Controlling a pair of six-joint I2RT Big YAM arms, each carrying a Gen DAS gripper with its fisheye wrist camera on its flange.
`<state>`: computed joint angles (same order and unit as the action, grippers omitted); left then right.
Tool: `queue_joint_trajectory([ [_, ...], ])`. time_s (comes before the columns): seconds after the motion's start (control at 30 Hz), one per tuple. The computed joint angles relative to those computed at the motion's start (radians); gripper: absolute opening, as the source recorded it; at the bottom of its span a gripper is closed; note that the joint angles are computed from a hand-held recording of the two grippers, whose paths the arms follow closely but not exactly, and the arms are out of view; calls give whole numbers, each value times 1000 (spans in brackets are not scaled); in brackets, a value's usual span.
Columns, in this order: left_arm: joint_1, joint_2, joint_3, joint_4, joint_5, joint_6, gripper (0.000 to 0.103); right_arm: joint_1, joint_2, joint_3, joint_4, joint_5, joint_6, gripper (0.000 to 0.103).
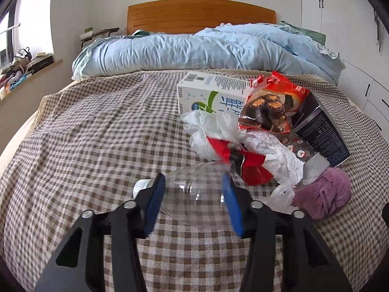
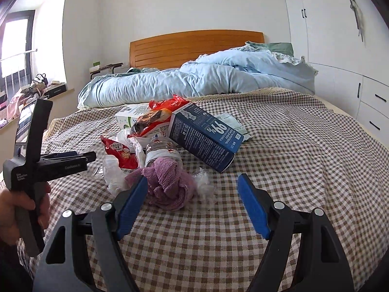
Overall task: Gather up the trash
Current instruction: 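Grasp the clear plastic container with the left tool while the right tool grasps the red snack packet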
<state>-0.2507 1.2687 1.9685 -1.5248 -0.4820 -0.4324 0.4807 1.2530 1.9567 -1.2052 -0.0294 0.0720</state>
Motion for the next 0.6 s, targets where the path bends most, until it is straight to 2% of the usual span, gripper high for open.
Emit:
queue_joint_trajectory([
  [0.07, 5, -15, 22, -3, -36, 18, 10, 6, 0, 0, 0, -13, -1, 73],
  [0.13, 31, -30, 43, -3, -27, 23, 0, 26, -1, -4, 2, -12, -20, 73],
  [0.17, 57, -47, 43, 12, 16, 18, 0, 41, -2, -8, 4, 0, -33, 73],
  [0.2, 74, -56, 49, 13, 28, 9, 0, 52, -1, -10, 4, 8, -45, 73],
  [0.23, 81, -60, 58, 6, 1, 10, 0, 64, 0, -10, 2, 11, -55, 73],
  [0.27, 96, -77, 50, 26, 7, 23, 0, 73, 2, -10, 0, 5, -59, 73],
  [0.37, 179, -94, 53, 36, 100, 1, 0, 100, 18, 5, -6, -29, -70, 73],
  [0.47, 240, -99, 54, 42, 154, -29, 0, 158, 57, 57, -34, -19, -99, 73],
  [0.53, 269, -106, 49, 54, 199, -38, 0, 196, 92, 98, -60, -58, -126, 73],
  [0.6, 295, -113, 41, 67, 245, -37, 0, 246, 136, 144, -82, -34, -168, 73],
])
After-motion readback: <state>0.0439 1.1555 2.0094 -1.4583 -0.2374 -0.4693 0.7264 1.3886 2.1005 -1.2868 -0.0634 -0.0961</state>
